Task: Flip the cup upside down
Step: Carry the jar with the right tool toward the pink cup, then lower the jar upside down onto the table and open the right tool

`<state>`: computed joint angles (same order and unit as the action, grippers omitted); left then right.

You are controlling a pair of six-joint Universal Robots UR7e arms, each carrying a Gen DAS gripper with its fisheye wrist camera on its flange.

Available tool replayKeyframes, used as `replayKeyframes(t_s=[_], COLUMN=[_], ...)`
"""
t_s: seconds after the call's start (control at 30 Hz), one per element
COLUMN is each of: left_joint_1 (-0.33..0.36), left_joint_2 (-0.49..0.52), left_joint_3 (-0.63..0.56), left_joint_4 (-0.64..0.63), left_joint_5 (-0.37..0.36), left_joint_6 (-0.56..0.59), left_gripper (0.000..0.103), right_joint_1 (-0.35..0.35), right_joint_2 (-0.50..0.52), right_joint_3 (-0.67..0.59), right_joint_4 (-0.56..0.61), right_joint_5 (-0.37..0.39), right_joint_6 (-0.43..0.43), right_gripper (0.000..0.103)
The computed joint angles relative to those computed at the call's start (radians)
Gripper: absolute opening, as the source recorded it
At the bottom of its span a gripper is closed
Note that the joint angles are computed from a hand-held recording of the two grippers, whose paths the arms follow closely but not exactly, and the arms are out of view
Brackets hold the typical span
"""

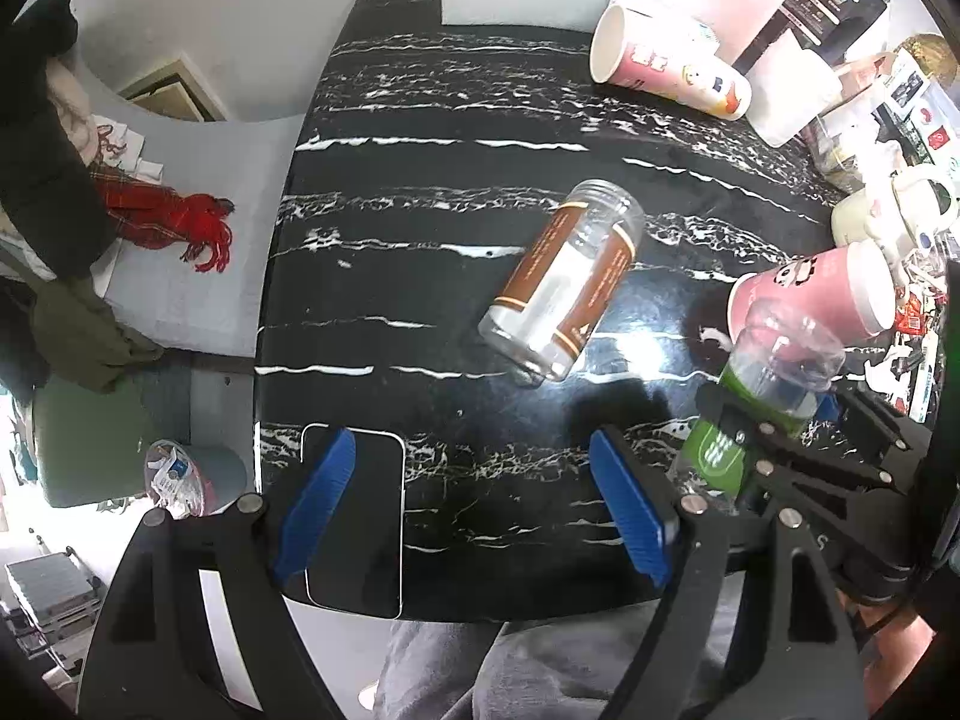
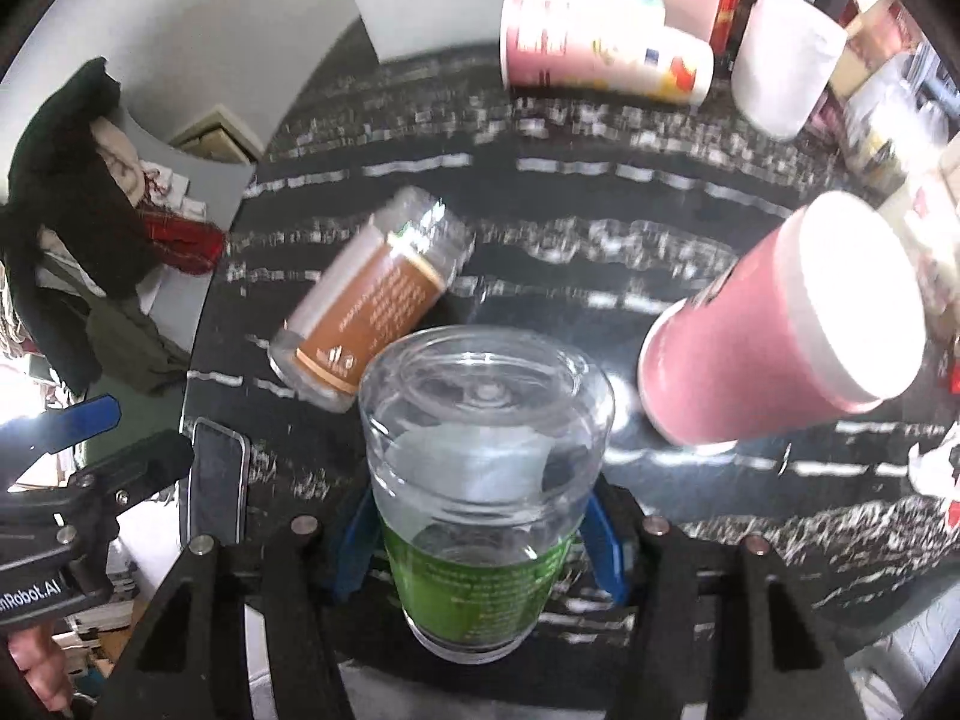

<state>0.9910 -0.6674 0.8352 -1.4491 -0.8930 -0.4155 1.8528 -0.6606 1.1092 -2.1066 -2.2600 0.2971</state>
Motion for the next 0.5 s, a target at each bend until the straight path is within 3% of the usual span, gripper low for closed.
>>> replayKeyframes(t_s=[0.17, 0.33, 0.5], left_joint_1=[-0.004, 0.001, 0.014], left_joint_2=[0.016, 0.022, 0.034], left_joint_3=[-0.024, -0.024, -0.027], left_joint_4=[0.017, 0.011, -0.004], left_joint_5=[0.006, 0.021, 0.037], left_joint_6=[0.005, -0.008, -0.031], left_gripper=[0.08, 0.08, 0.08], right_joint_1=[0.012, 0.018, 0.014], right_joint_2=[-0.003, 0.048, 0.137], right_joint_3=[0.093, 0.102, 0.091], right_joint_4=[-0.358, -0.613, -0.949], right_joint_5=[-0.06, -0.141, -0.192], right_joint_6=[-0.218, -0.416, -0.695], right_gripper=[0.06, 0.06, 0.06])
